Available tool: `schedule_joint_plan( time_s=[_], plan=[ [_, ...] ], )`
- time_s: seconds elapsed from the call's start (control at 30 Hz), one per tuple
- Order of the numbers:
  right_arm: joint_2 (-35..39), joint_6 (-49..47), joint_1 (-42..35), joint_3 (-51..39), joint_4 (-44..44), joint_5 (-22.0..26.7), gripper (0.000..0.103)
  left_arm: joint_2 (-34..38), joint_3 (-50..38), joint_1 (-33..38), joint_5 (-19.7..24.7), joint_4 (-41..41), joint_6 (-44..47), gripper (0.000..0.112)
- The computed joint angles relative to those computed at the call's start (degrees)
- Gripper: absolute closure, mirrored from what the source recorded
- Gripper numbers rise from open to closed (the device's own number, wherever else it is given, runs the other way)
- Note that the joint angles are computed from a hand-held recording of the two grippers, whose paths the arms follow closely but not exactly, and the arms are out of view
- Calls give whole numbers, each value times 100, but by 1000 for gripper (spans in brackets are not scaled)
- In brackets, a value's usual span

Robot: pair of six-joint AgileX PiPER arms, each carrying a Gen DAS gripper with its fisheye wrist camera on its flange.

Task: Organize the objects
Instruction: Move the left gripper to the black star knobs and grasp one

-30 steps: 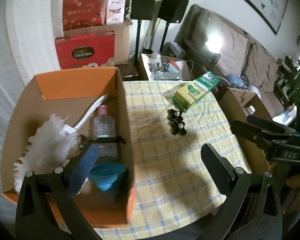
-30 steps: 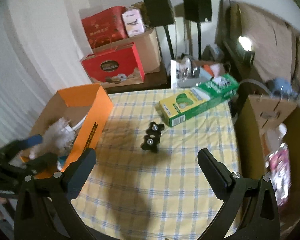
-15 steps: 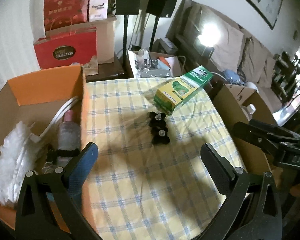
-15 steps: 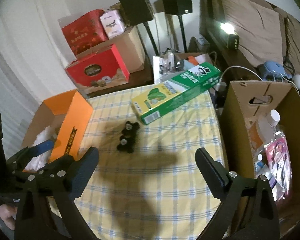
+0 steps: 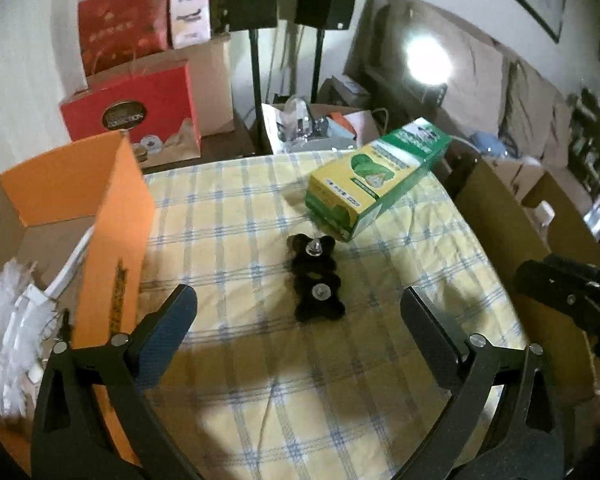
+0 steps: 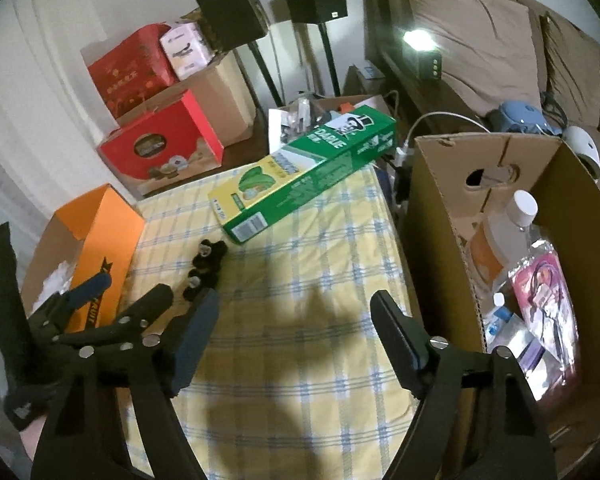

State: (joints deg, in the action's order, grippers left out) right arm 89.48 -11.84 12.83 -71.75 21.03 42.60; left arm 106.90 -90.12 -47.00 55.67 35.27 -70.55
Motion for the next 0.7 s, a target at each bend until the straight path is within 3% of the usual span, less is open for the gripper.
schedule_joint_plan(
  time_s=[0.1, 0.37, 0.5, 0.6, 0.7],
  plan=[
    [-9, 94, 19, 90, -181, -134, 27, 201, -101, 49, -96, -43, 29, 13],
    [53, 130, 40, 181, -337, -293, 37, 786, -392, 373, -419, -887, 663, 53],
    [110, 195, 83, 176, -414, -313, 42, 849, -423, 306, -452, -706, 543, 55],
    [149, 182, 140, 183, -427, -320, 46, 910, -463, 195, -329, -433, 393, 78],
    [195, 189, 206, 191, -431, -343, 49, 842, -310, 155, -438, -307, 283, 79]
  ],
)
